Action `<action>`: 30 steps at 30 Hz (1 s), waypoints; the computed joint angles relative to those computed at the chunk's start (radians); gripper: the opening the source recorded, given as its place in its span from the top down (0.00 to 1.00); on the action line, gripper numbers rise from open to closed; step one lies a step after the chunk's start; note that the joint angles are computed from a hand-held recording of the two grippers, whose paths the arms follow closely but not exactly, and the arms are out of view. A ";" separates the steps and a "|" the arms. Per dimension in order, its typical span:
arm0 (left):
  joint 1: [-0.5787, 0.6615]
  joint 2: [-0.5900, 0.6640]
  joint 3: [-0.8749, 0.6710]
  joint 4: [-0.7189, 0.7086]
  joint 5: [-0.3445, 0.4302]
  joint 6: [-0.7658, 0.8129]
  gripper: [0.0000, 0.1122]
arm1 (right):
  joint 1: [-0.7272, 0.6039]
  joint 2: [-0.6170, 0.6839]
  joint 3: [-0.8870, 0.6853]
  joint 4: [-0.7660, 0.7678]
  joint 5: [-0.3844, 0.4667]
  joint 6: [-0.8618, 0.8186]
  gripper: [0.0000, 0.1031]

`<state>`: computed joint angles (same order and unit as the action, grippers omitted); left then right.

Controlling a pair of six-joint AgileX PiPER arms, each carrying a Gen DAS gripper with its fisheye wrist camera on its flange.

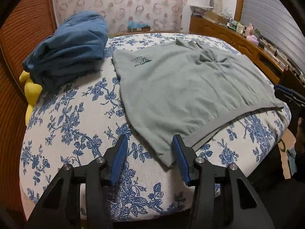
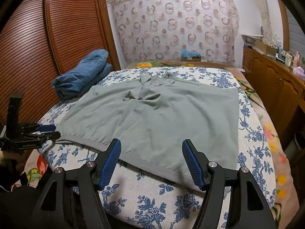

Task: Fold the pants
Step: 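Lift the side edge and fold it over the body with the left tool, release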

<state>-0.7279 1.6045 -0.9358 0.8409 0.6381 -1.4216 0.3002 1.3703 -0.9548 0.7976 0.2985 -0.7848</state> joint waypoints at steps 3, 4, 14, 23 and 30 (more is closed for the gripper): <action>-0.008 0.006 0.000 0.017 -0.004 -0.024 0.59 | 0.002 -0.002 0.003 0.007 0.000 -0.008 0.33; -0.009 0.005 0.005 0.028 -0.023 -0.031 0.66 | 0.001 -0.002 0.003 0.012 0.001 -0.015 0.33; 0.005 0.021 -0.071 -0.005 -0.070 0.069 0.97 | -0.019 -0.003 0.014 0.069 0.007 -0.067 0.34; -0.016 0.122 -0.362 -0.094 -0.032 0.334 0.97 | -0.081 -0.030 0.043 0.174 0.029 -0.175 0.33; -0.015 0.264 -0.634 -0.243 -0.012 0.577 0.97 | -0.143 -0.049 0.075 0.278 0.048 -0.276 0.34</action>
<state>-0.7428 1.8681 -1.5694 0.5980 0.6261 -0.8441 0.1567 1.3211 -0.8801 1.0752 0.3465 -1.0609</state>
